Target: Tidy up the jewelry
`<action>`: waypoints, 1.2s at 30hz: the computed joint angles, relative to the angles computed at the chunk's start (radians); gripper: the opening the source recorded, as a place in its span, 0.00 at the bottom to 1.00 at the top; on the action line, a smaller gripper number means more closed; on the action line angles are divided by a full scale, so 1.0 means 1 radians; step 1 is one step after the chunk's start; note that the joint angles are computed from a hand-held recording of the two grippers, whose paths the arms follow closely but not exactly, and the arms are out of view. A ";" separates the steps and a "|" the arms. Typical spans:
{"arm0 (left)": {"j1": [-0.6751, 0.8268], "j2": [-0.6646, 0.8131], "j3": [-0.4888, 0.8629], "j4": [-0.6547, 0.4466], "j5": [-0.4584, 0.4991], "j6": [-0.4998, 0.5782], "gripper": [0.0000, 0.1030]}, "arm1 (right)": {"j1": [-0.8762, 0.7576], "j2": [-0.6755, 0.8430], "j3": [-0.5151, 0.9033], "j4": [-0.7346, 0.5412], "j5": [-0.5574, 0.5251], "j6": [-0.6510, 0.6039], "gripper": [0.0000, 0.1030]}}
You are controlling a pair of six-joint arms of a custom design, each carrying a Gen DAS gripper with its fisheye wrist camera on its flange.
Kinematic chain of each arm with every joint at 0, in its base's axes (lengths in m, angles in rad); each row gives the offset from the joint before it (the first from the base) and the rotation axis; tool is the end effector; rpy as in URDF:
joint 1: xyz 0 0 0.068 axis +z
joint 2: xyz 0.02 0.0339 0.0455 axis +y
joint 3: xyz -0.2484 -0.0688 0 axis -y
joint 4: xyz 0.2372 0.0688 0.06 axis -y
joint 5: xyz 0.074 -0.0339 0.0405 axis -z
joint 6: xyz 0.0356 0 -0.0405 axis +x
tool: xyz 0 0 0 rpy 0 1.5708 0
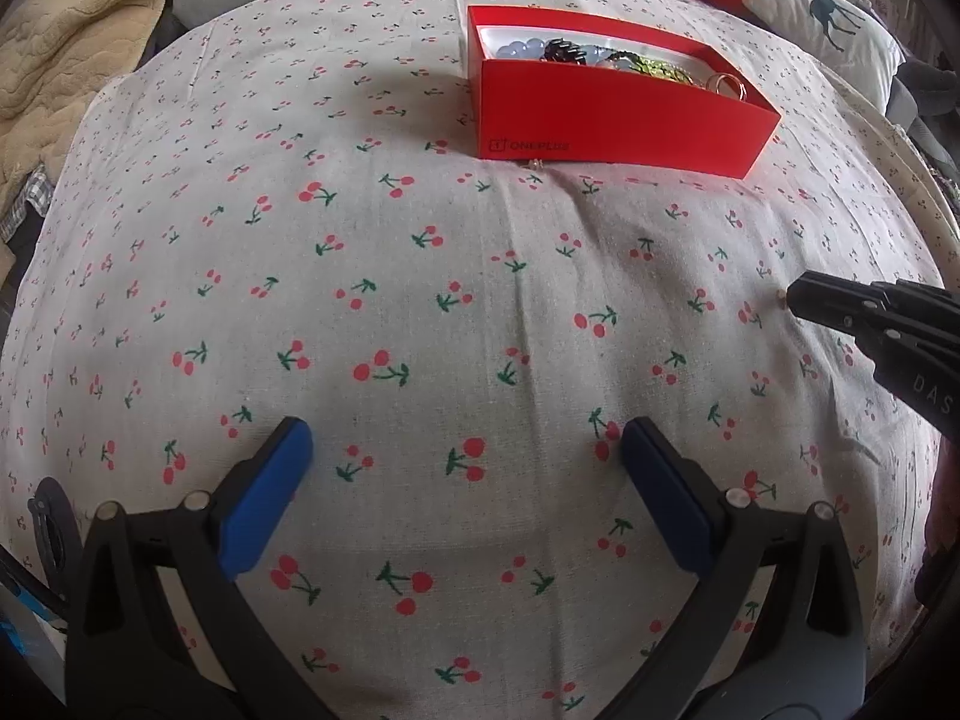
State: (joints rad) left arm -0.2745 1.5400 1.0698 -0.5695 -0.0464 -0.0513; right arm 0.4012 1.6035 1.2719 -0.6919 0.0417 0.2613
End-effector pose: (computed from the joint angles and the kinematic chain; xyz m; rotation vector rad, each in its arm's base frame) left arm 0.2955 -0.0815 0.2133 0.2743 2.5953 -0.0554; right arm 0.3034 0.1271 0.2477 -0.1668 2.5993 0.1864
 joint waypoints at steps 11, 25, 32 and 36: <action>-0.024 0.006 0.022 0.019 0.046 -0.027 0.98 | -0.064 -0.052 0.035 -0.025 -0.083 -0.004 0.06; -0.046 0.043 0.042 0.036 0.017 -0.034 0.94 | -0.035 0.013 0.007 -0.075 -0.112 -0.089 0.21; -0.047 0.046 0.043 0.035 0.009 -0.024 0.94 | 0.021 0.039 0.017 -0.046 -0.068 -0.079 0.49; -0.049 0.048 0.045 0.035 0.000 -0.023 0.94 | 0.019 0.053 0.031 -0.044 -0.053 -0.062 0.36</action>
State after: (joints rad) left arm -0.3239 1.5884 1.1145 -0.5348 -0.0464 -0.0740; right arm 0.4199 1.6569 1.3026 -0.7358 -0.0115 0.1996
